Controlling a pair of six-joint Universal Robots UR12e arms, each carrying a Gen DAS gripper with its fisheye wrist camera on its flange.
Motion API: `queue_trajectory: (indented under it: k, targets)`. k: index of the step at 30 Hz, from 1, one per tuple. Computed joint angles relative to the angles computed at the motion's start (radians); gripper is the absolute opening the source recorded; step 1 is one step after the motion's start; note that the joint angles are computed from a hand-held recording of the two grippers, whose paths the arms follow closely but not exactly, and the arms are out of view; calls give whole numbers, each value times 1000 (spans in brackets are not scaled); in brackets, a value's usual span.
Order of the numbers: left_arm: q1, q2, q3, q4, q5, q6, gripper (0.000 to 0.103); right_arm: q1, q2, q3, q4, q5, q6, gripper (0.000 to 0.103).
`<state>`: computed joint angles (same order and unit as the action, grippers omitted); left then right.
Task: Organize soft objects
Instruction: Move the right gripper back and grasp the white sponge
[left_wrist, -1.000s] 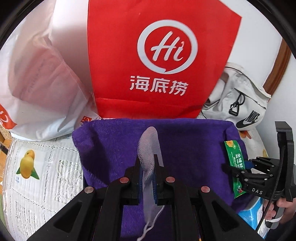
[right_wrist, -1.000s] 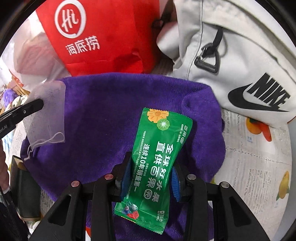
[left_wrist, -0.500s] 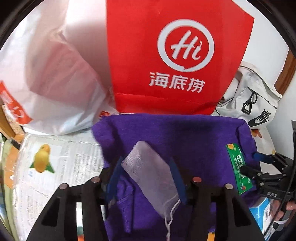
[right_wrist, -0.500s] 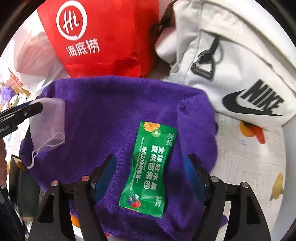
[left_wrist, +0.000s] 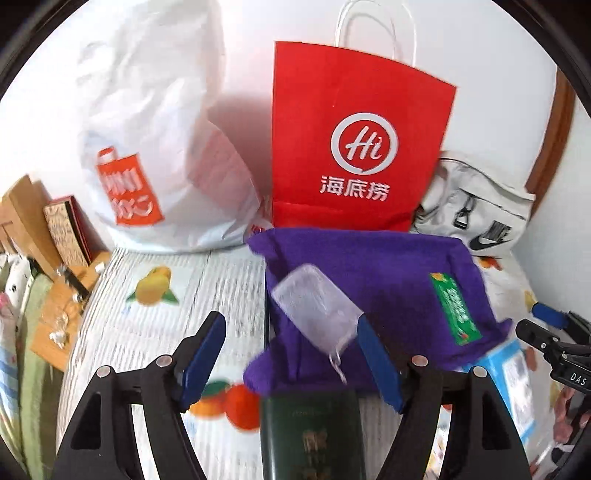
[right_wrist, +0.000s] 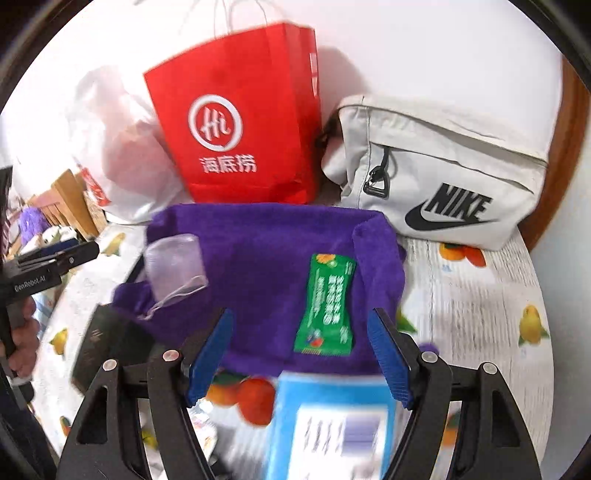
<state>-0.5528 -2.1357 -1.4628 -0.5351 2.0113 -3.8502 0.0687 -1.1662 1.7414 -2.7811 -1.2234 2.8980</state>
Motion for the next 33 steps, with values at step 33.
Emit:
queue_trajectory:
  k: [33]
  targets:
    - [-108,137,-337,162,-97,-132,72,6,-112,287,49,174,191,73]
